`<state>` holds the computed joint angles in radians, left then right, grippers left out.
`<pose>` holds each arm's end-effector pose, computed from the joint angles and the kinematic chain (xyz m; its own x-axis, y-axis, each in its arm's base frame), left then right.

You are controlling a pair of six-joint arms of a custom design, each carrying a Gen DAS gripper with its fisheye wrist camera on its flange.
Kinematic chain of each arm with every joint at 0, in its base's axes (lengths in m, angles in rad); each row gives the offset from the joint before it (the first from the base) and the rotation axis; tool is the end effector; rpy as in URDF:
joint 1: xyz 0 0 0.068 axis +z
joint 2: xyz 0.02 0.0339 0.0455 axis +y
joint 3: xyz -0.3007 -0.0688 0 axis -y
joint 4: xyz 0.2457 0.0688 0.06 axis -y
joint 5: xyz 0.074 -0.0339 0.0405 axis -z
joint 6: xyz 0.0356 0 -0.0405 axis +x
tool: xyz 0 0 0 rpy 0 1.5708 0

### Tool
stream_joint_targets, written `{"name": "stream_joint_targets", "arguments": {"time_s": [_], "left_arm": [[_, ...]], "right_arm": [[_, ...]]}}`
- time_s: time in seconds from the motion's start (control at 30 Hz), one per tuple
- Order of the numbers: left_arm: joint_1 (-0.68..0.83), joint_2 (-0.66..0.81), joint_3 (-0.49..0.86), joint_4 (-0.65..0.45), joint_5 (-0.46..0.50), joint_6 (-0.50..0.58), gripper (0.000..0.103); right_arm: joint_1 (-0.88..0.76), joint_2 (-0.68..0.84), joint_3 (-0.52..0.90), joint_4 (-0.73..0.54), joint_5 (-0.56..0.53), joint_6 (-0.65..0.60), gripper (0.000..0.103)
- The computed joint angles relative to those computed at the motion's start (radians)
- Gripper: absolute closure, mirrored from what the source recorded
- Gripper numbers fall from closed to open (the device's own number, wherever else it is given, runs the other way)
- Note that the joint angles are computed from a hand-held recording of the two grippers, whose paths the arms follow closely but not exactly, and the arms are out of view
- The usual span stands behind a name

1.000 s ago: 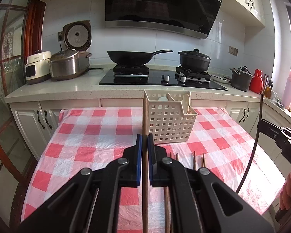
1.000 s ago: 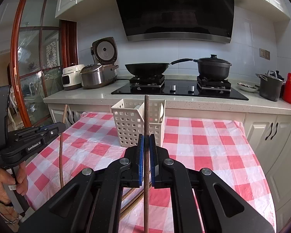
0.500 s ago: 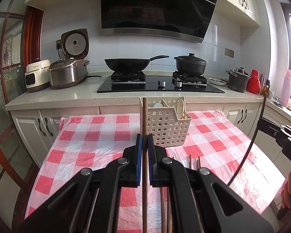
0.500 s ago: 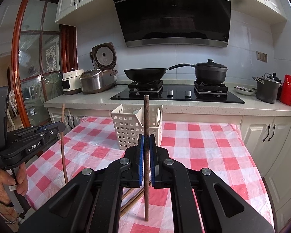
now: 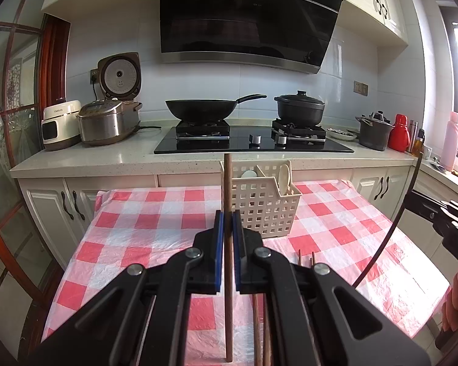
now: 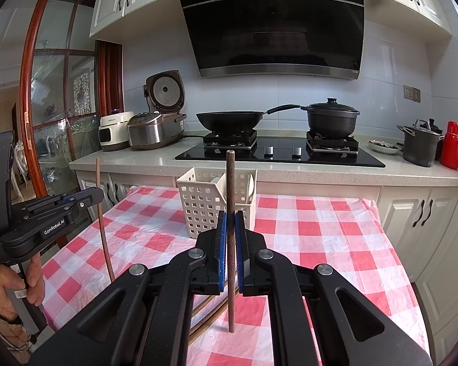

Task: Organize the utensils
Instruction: 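Lift both held chopsticks and carry them toward the white basket, then lower both chopsticks into the white basket and open both grippers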

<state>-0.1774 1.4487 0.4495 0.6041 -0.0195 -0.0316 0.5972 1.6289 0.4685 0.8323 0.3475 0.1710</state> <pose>0.2638 -0.0466 0.1956 -0.3837 0.0367 -0.9227 0.1467 0.9889 -0.0217 0.2485 0.1543 0.1777 -0.3072 -0.0154 -0.9515 -0.2130 0.9756 0.0530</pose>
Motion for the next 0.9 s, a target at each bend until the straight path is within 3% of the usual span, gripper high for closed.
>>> {"name": "stream_joint_targets", "arguments": {"time_s": [0.47, 0.9], "left_arm": [[-0.003, -0.005, 0.035, -0.009, -0.003, 0.013, 0.097], [0.024, 0.065, 0.320, -0.183, 0.038, 0.043, 0.097]], "right_arm": [[-0.006, 0.024, 0.047, -0.022, -0.005, -0.026, 0.097], [-0.118, 0.070, 0.329, -0.208, -0.104, -0.082, 0.097]]}}
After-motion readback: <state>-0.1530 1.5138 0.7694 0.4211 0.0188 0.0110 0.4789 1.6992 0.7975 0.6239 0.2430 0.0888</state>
